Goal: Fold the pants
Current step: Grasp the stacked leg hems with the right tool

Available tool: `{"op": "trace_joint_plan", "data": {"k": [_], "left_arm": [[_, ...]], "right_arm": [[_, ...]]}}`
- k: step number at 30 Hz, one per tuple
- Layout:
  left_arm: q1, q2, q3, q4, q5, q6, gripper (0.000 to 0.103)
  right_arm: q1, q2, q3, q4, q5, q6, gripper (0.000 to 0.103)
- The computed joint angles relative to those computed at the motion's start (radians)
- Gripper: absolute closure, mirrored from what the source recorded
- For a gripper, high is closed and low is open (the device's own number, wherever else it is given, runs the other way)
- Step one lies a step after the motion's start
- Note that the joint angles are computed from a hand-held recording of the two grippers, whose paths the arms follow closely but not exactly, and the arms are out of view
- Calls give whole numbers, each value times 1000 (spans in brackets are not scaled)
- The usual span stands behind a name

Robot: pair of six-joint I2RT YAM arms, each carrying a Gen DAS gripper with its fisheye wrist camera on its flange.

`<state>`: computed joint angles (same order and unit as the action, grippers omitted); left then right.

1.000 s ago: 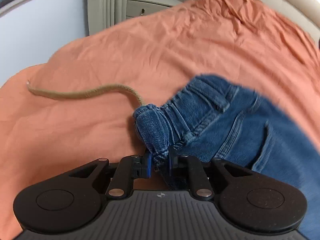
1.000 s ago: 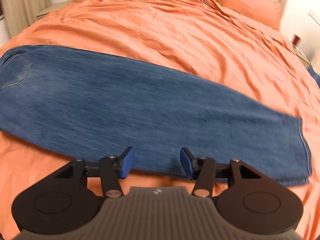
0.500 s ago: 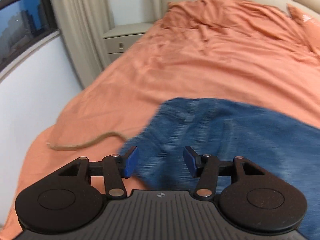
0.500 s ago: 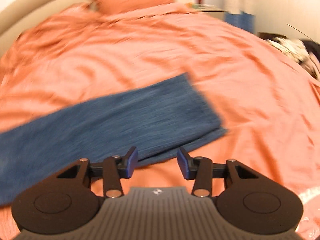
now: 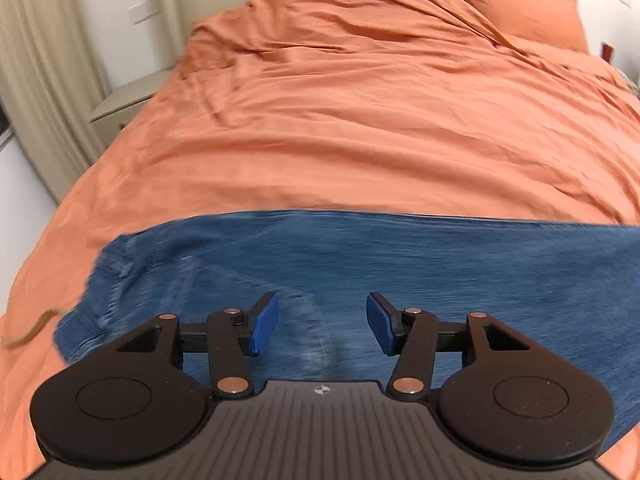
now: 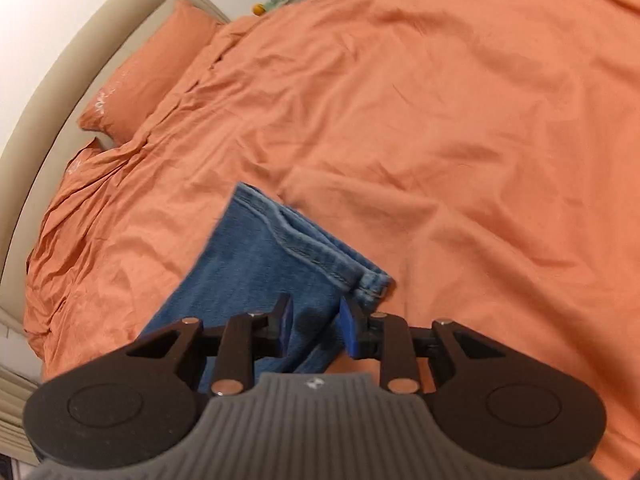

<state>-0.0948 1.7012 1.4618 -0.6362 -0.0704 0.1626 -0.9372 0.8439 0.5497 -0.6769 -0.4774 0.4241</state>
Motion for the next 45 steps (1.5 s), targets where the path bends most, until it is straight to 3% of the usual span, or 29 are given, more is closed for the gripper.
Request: {"op": "trace_joint_plan", "data": {"k": [3,5,10,12,18,20,24,27,30,32,35,36,39,42,45], "left_arm": [[-66,36,29,-9,-34,-17,42],[-109,59,44,-9,-54,-27,42],[-200,107,59,13,-41,-36,44],[-242,132,64,22,-32,-35,46],[-359,175,88,24,18,-13,52],[-387,195,106,23,33,-3,52],[-436,233,126,35,65,-12,52],[-473,274,153,43,75,-34,52],[-507,312,184,46,66,-43,52],[-526,339,202,56,59,-45,56],[-538,394,252,62,68,-73,59],[-541,415,272,66,68,-81,61],[-553,490,361,70,59,-93,62],[-570,589,497,44,27,-70,63],[-587,721,702,-58,-12,-40,66]], "right_arm": [[-82,81,-41,91,-101,18,83],[-117,99,-39,106,-142,8,100],[-231,-6,41,-38,-278,-180,102],[-253,14,48,-70,-267,-255,102],[-242,64,-44,23,-215,-258,103],[-259,70,-26,-13,-233,-290,101],[-412,110,43,-237,-366,-500,72],[-477,164,29,-349,-422,-623,67],[-447,171,-43,-244,-454,-515,53],[-400,158,-92,-103,-460,-372,53],[-316,159,-133,104,-408,-182,67],[-304,184,-134,149,-400,-149,80],[-300,224,-122,189,-409,-137,91],[-294,210,-101,142,-387,-226,92],[-296,235,-97,148,-390,-232,93]]}}
